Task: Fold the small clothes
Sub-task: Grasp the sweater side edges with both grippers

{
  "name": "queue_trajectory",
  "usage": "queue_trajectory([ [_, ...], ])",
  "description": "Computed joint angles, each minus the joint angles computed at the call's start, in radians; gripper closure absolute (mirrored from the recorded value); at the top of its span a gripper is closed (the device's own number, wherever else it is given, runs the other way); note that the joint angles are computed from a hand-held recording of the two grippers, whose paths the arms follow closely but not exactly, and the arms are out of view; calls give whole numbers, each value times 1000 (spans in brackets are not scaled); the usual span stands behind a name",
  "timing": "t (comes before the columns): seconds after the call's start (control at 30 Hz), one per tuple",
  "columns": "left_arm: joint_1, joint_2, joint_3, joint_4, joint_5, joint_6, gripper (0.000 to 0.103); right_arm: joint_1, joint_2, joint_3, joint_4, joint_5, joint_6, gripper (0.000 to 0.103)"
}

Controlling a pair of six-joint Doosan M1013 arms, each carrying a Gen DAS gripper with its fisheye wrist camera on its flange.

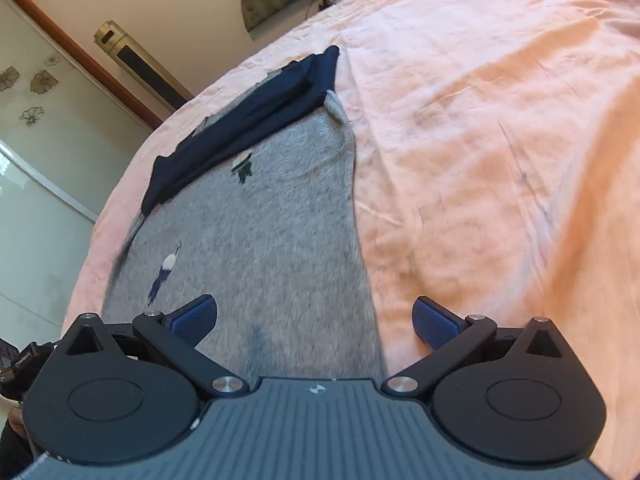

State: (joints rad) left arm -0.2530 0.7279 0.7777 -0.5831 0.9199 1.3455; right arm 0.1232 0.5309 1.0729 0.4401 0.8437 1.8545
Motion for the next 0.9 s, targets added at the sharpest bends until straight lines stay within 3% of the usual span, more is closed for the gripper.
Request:
queue_trajectory([
  [0.1,39,15,28,-302,59,91,0,-36,9,7,227,54,-97,0],
  [0.17,47,4,67,-389,67,152,0,-54,12,17,359,124,-163,0],
  [0.27,57,0,86,-461,109,201,0,-56,-1,37,420,200,-238,0],
  [0.37,61,7,76,-475,144,193,0,-58,-8,51,462,248,-267,0],
  [0.67,55,3,69,-424,210,185,0,-62,-29,84,492,258,-322,0],
  [0.77,52,-24,112,-425,215,213,0,-59,-36,93,491,275,-337,5],
  [0.9,45,-48,153,-414,201,233,11,-61,-47,121,518,293,-354,24],
])
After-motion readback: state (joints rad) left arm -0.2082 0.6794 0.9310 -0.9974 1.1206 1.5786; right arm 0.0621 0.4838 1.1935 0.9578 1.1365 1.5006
